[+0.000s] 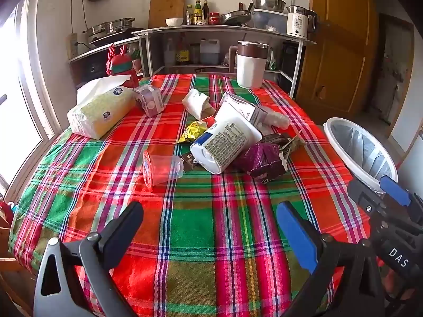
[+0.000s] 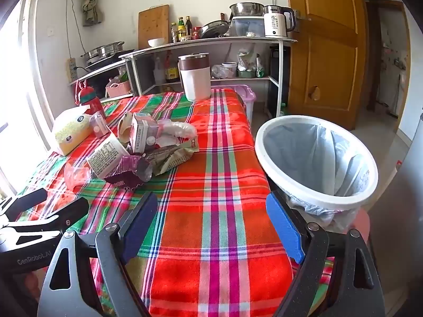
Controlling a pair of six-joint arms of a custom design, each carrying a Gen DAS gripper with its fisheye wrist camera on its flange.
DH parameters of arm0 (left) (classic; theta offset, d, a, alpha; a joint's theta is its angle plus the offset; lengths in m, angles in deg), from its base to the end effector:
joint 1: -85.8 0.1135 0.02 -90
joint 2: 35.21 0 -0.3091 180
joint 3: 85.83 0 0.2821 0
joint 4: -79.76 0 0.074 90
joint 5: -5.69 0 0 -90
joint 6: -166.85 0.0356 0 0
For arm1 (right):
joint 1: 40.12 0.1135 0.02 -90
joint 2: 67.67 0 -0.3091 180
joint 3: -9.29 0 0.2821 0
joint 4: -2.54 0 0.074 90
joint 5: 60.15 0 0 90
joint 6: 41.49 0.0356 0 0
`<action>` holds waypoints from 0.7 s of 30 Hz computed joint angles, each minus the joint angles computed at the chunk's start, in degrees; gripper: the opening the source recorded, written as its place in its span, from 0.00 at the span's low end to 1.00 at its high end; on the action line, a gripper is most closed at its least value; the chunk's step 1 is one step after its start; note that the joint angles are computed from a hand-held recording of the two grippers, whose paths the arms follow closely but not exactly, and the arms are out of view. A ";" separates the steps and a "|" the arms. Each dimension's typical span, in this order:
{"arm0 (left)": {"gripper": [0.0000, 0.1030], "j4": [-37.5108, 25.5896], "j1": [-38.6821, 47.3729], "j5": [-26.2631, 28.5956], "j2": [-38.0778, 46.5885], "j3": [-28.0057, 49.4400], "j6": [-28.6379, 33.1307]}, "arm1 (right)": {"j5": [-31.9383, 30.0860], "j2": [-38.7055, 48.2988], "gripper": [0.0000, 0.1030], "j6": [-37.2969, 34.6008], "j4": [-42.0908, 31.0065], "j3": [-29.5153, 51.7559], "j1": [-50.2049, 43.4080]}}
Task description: Collect trash
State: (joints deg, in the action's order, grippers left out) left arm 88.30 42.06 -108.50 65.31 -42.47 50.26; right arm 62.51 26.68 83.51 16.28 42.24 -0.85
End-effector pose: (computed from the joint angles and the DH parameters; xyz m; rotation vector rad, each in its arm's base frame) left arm 0.2267 -0.1967 0.1005 0.1602 2.3212 -0.0982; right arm 0.2046 0.1424 0.0972 0.1696 2.2360 0.0005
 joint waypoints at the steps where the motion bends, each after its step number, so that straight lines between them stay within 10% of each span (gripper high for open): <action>1: 0.99 -0.16 -0.11 -0.10 -0.22 -0.08 -0.02 | -0.04 0.04 0.82 -0.09 -0.04 0.06 -0.03; 21: 0.99 -0.17 0.02 -0.26 0.75 0.77 -0.11 | -0.12 -0.35 0.82 0.15 1.33 -0.76 -0.09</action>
